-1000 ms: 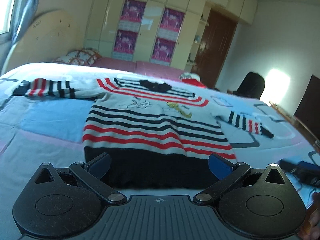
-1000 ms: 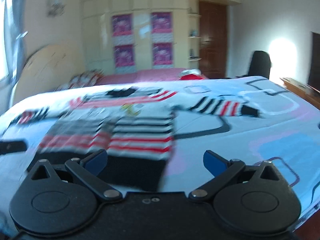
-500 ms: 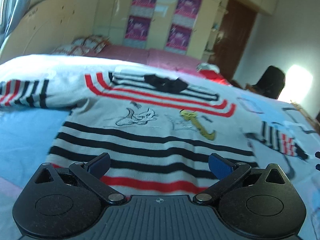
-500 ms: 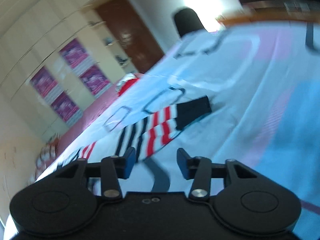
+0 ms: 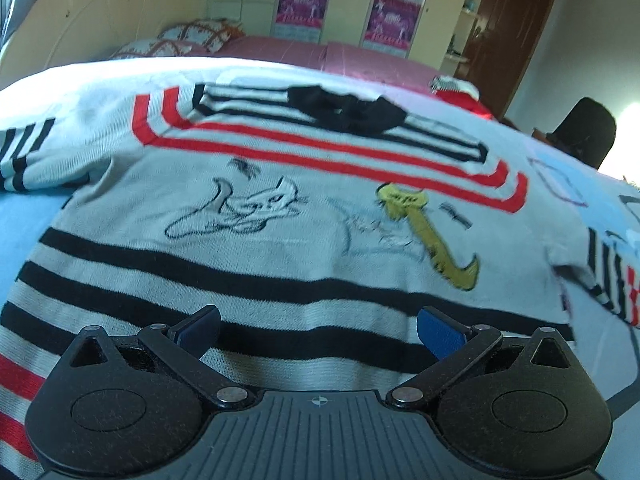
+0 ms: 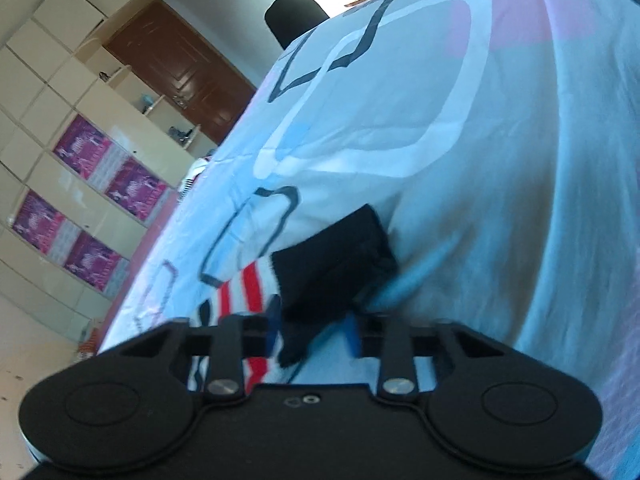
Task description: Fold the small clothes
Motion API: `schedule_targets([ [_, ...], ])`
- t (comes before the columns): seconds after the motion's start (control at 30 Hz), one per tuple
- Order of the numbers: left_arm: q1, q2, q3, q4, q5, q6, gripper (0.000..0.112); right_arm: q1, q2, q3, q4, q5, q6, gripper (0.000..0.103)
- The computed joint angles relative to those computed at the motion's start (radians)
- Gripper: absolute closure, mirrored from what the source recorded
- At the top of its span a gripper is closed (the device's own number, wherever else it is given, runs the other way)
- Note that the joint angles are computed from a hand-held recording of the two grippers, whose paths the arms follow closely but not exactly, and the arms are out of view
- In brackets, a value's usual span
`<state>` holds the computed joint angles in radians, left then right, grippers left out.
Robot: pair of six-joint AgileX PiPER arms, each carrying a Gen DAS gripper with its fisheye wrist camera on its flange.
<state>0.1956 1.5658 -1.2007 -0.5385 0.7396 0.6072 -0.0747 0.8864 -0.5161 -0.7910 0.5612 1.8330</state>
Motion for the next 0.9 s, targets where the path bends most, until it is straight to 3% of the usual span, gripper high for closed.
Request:
schedule_targets([
  [0.1,0.020,0.018,-0.021,-0.017,-0.003,0.019,0.009,-0.003,0.017,-0.012,-0.008,0.018,-0.022,0.095],
  [0.13,0.030,0.024,-0.030,-0.026,-0.005,0.028,0.009,0.032,0.034,-0.039,-0.033,0.064,-0.019,0.095],
  [0.3,0.104,0.086,-0.102,-0.094,0.016,0.087,0.009,0.312,0.161,-0.225,-0.252,0.251,0.067,0.095],
  [0.4,0.157,0.145,-0.162,-0.146,0.049,0.131,0.009,0.481,0.292,-0.385,-0.330,0.304,0.047,0.095],
  [0.67,0.310,0.300,-0.367,-0.188,0.137,0.197,0.009,0.669,0.749,-0.861,-0.279,0.182,-0.088,0.095],
  [0.87,0.386,0.413,-0.523,-0.169,0.221,0.199,0.009,0.715,1.064,-1.181,-0.044,0.122,-0.349,0.094],
  [0.9,0.389,0.428,-0.543,-0.170,0.233,0.199,0.009,0.710,1.114,-1.235,0.040,0.121,-0.440,0.084],
])
